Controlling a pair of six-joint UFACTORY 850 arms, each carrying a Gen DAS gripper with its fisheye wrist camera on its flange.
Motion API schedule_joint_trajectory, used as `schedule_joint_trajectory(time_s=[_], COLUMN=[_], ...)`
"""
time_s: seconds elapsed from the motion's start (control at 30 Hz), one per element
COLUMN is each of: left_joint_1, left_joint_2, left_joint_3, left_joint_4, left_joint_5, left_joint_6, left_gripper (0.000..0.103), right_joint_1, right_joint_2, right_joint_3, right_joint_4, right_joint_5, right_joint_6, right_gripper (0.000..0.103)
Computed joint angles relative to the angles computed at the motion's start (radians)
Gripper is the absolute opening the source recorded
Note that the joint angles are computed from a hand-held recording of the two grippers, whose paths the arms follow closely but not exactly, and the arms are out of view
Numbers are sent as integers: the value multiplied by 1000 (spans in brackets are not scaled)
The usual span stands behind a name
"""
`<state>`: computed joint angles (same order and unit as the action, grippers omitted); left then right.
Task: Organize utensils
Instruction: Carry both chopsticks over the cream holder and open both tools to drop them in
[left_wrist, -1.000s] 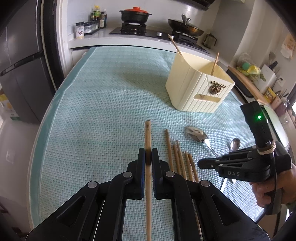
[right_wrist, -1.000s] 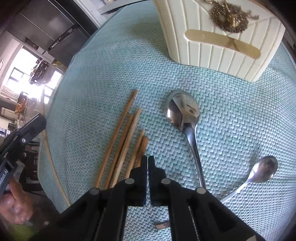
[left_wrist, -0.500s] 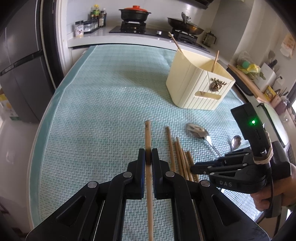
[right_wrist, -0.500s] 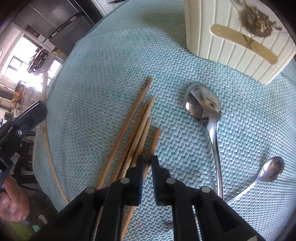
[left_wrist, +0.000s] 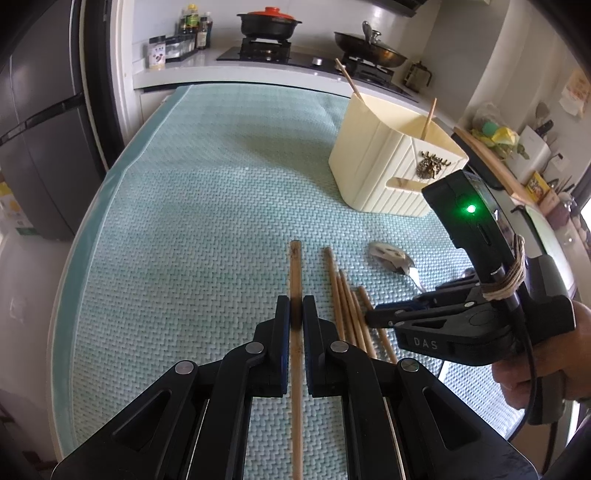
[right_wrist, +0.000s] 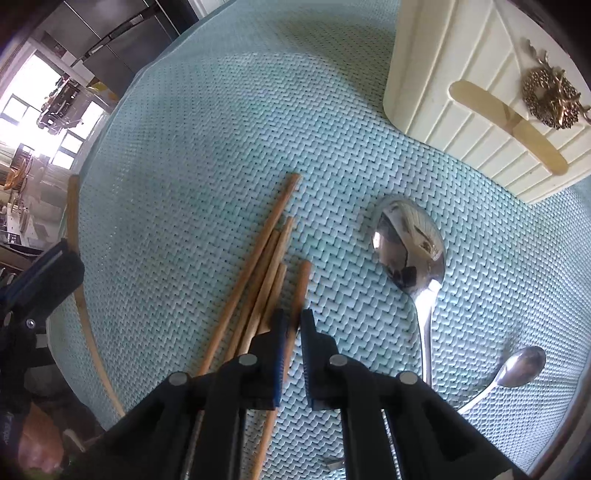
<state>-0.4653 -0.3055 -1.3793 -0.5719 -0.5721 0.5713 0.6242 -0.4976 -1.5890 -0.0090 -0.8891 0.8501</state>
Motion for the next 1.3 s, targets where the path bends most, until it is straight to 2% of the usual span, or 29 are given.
schedule_joint_trajectory(time_s=[0.1, 0.17, 0.27, 0.4, 0.53, 0.67, 0.83, 1.0, 1.13, 1.3], left_joint_1=[8, 12, 18, 24, 28, 28, 17, -8, -38, -72], left_joint_2=[14, 27, 42, 58, 73, 82, 84, 41, -40, -182], left_joint_3=[8, 14, 16, 5, -13, -42, -86, -193, -343, -606], left_joint_4=[-14, -31, -54, -110, -174, -217, -229, -201, -128, -45], left_joint_5=[0, 1, 2, -10, -23, -28, -24, -49, -89, -152], left_joint_6=[12, 26, 42, 77, 111, 132, 131, 92, 18, -95], left_gripper=[5, 5, 5, 5, 5, 5, 4, 4, 4, 4], right_joint_1=[20, 48, 95, 166, 233, 243, 249, 243, 195, 140], right_joint_2=[72, 123, 197, 284, 359, 495, 563, 598, 603, 596], right_joint_3=[86, 136, 199, 271, 337, 497, 528, 488, 446, 379], right_joint_4=[-47, -139, -332, -673, -963, -1181, -1292, -1299, -1290, -1284], right_joint_5=[110, 173, 225, 230, 169, 135, 65, 19, 38, 43], right_joint_6=[54, 121, 284, 585, 854, 1028, 1094, 1037, 984, 907], right_gripper=[6, 6, 6, 6, 6, 6, 6, 6, 6, 6])
